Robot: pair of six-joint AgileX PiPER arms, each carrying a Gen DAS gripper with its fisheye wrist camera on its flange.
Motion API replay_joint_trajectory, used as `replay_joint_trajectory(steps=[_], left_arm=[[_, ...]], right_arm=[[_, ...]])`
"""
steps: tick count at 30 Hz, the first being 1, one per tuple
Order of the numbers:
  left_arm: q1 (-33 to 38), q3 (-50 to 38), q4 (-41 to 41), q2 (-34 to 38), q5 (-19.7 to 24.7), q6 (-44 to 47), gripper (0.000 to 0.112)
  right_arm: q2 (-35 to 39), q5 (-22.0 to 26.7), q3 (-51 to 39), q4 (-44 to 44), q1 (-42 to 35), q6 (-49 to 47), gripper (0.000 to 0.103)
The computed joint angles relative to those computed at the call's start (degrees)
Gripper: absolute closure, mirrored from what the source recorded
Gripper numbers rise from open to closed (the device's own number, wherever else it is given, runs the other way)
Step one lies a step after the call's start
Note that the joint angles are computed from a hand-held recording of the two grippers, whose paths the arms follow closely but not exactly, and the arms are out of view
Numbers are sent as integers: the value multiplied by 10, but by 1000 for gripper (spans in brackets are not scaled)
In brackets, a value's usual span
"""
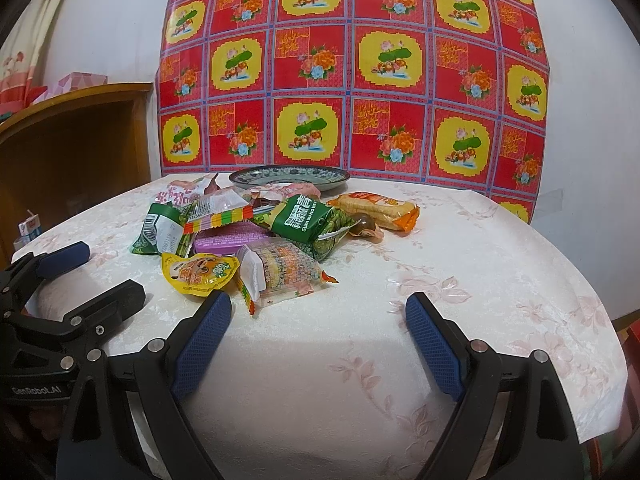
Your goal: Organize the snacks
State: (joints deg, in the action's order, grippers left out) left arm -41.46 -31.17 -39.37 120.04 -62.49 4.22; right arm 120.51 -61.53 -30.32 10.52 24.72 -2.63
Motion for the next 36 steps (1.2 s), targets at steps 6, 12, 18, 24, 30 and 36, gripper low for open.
replay_joint_trajectory(steps=[6,12,18,24,30,36], left_arm=[[1,0,1,0,0,0,10],[1,1,2,0,0,0,10],[1,1,2,-1,-1,0,10],[2,1,3,-1,-1,-1,10],[2,2,3,-1,-2,-1,10],[2,2,3,-1,-1,-1,10]], right_arm=[[7,-6,-2,3,2,0,13],[9,-9,-2,2,2,1,13],[10,-11,-1,2,1,1,13],[10,-12,-1,2,1,1,13],[10,-13,-1,1,1,2,13],[9,-15,1,2,1,2,13]])
